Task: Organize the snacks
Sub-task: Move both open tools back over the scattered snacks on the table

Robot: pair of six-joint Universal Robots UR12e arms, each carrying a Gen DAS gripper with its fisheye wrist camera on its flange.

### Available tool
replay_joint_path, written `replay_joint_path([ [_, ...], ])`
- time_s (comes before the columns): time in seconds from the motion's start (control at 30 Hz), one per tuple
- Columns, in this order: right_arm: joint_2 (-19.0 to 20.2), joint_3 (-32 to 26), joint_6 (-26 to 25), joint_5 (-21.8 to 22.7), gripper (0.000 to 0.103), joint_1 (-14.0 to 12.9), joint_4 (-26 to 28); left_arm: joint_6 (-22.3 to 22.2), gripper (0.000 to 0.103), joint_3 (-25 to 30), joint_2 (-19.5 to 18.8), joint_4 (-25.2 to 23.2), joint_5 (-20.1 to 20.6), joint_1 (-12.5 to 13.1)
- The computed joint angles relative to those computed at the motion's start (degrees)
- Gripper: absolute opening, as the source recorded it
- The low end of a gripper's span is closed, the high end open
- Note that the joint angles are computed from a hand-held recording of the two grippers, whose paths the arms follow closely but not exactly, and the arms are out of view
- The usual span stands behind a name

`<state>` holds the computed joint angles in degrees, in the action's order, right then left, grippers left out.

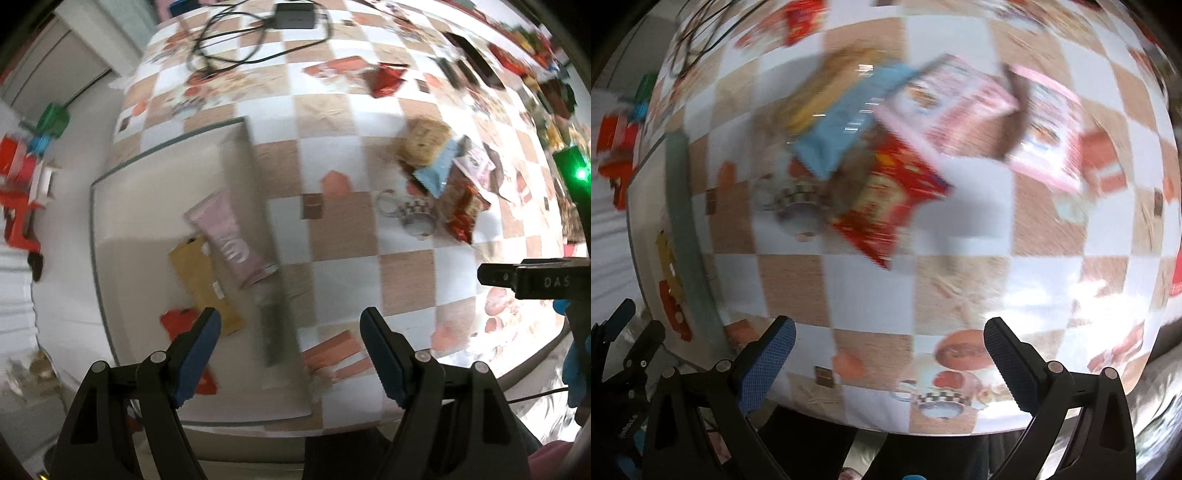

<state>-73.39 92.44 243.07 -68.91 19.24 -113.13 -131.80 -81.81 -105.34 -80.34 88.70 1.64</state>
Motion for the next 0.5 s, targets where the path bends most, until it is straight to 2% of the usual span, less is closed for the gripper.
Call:
replay_joint_path([
  [0.33, -8.2, 11.2, 8.5, -0.3, 0.103, -1.3, -3.0, 1.8, 0.081, 0.3, -0.5, -2.0, 0.5, -3.9],
  [0.5, -11.4, 15.0, 10.9, -0.1, 0.103, -2.0, -3.1, 0.0, 0.081, 1.5, -1.5, -3.6, -0.3, -5.0],
])
